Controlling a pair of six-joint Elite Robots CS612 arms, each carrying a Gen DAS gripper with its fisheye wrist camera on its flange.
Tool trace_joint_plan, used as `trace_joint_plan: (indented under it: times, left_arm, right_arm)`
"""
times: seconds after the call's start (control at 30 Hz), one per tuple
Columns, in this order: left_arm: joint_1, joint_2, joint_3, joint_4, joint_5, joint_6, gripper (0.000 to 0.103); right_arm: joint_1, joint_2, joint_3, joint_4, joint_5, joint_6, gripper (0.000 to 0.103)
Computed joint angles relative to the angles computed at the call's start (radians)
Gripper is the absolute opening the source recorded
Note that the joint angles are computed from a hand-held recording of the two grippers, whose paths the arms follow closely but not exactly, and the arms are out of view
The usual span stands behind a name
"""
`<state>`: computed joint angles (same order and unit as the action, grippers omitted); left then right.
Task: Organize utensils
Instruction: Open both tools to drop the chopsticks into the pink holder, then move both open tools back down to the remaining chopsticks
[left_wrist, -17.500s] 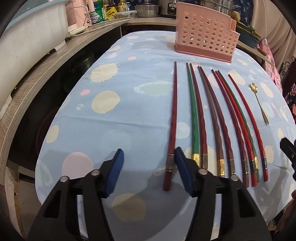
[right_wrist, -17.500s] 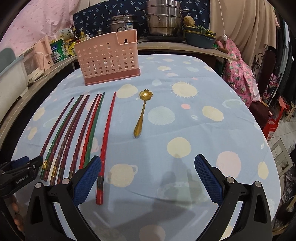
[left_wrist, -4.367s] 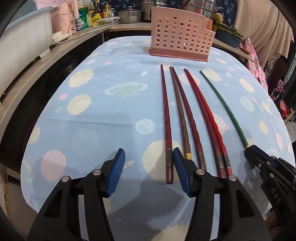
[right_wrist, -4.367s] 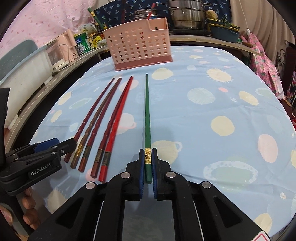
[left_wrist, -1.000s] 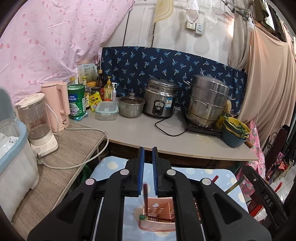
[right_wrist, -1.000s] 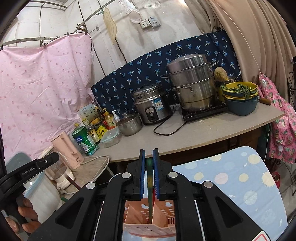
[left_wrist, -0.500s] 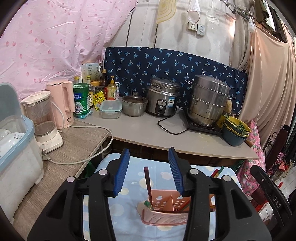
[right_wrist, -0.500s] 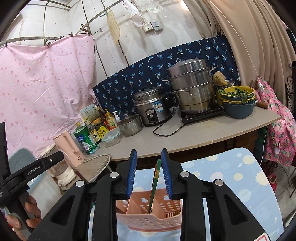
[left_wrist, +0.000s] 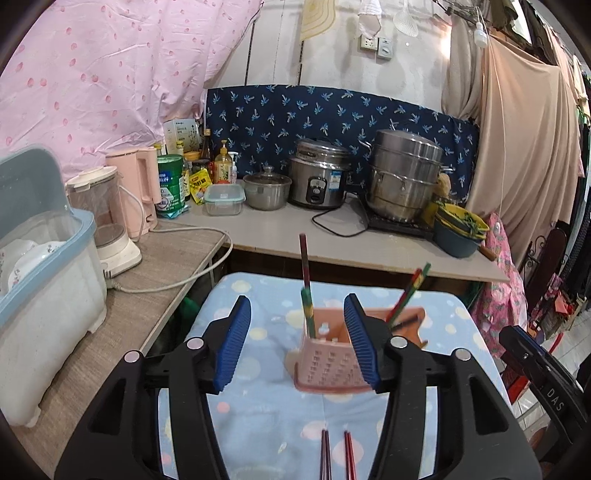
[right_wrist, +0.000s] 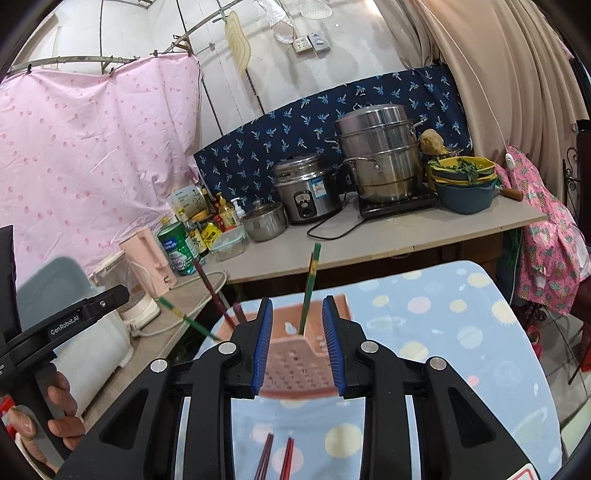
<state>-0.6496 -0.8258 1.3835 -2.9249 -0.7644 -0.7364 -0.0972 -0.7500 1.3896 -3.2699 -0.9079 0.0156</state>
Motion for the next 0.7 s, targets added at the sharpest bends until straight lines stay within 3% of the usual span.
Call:
trace_joint_plan:
  times: [0.3,0.7]
  left_arm:
    - [-0.040,-0.036,0.120,0.040,-0.029,-0.070,0.050]
    - [-0.072,-0.031,0.220,0.100,-0.158,-0.213,0.050]
  right_arm:
    - [-0.031,-0.067,0.190,-0.016,0.009,-0.095,0.032]
    - [-0.045,-0.117,0.385,0.035,-0.039,-0.258,0.032]
